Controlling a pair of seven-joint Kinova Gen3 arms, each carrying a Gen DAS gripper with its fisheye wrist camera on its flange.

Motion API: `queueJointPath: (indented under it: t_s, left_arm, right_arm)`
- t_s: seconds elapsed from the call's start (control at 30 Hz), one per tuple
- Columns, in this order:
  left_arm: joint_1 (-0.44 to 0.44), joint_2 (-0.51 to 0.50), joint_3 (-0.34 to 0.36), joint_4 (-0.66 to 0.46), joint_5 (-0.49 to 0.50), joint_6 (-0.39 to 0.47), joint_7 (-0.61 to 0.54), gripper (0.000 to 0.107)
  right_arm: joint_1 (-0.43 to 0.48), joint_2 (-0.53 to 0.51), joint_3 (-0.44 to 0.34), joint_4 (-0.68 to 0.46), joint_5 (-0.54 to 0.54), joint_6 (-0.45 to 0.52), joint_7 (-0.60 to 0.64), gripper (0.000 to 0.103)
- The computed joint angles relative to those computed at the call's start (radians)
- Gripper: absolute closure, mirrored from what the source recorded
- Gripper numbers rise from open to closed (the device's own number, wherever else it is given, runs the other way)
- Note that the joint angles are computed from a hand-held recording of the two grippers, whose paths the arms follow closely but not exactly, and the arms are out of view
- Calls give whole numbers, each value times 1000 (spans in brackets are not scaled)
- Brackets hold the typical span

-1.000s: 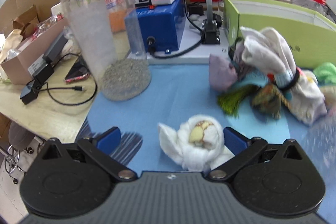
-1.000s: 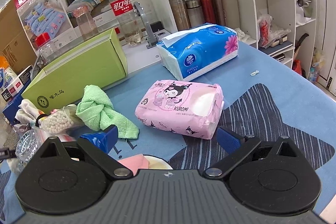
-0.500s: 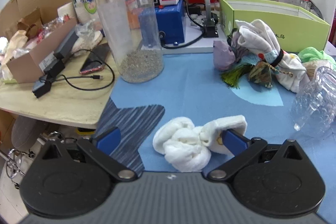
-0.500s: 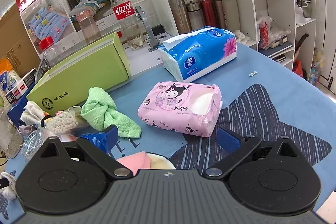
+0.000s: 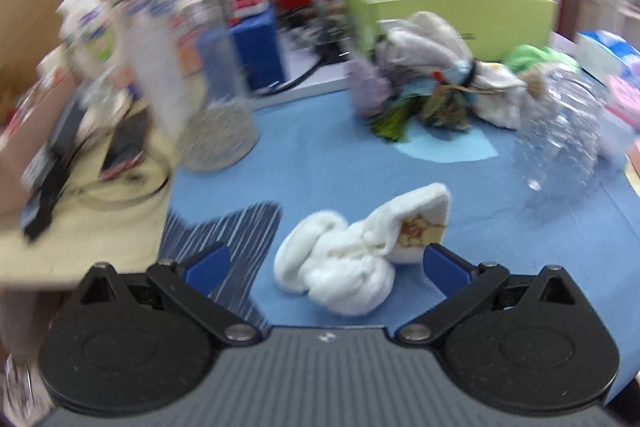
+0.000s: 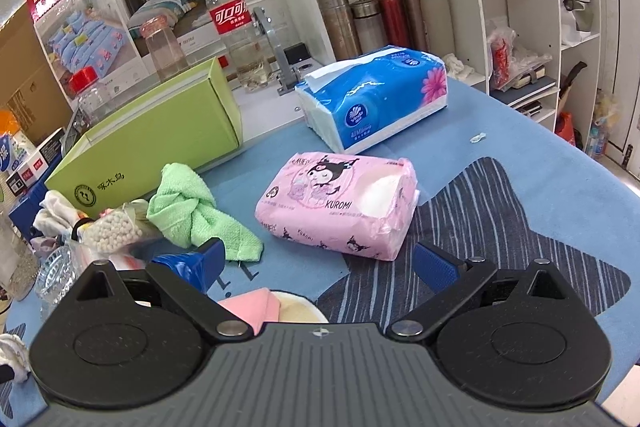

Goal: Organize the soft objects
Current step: 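Grasp the white rolled socks with the left tool while the right tool approaches the pink tissue pack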

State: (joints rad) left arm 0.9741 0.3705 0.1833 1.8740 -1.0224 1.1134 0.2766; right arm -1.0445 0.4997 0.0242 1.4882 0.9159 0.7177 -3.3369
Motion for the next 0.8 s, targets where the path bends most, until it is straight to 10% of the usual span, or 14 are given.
queueJointPath:
  t_s: [0.27,0.5,0.8]
  left_arm:
    - [-328,-85,218,228,-296,-325,40,5]
    - [-187,-123,3,292,-334,-468,204,7]
    - [-170,-86,-6,219,-232,-426,91,5]
  right_arm:
    - [-3,-1,-14,-16,-29,68,51,15]
    - [12,5,-21,-23,-39,74,69,15]
    - [77,17,-46,-53,-40,12,295,15]
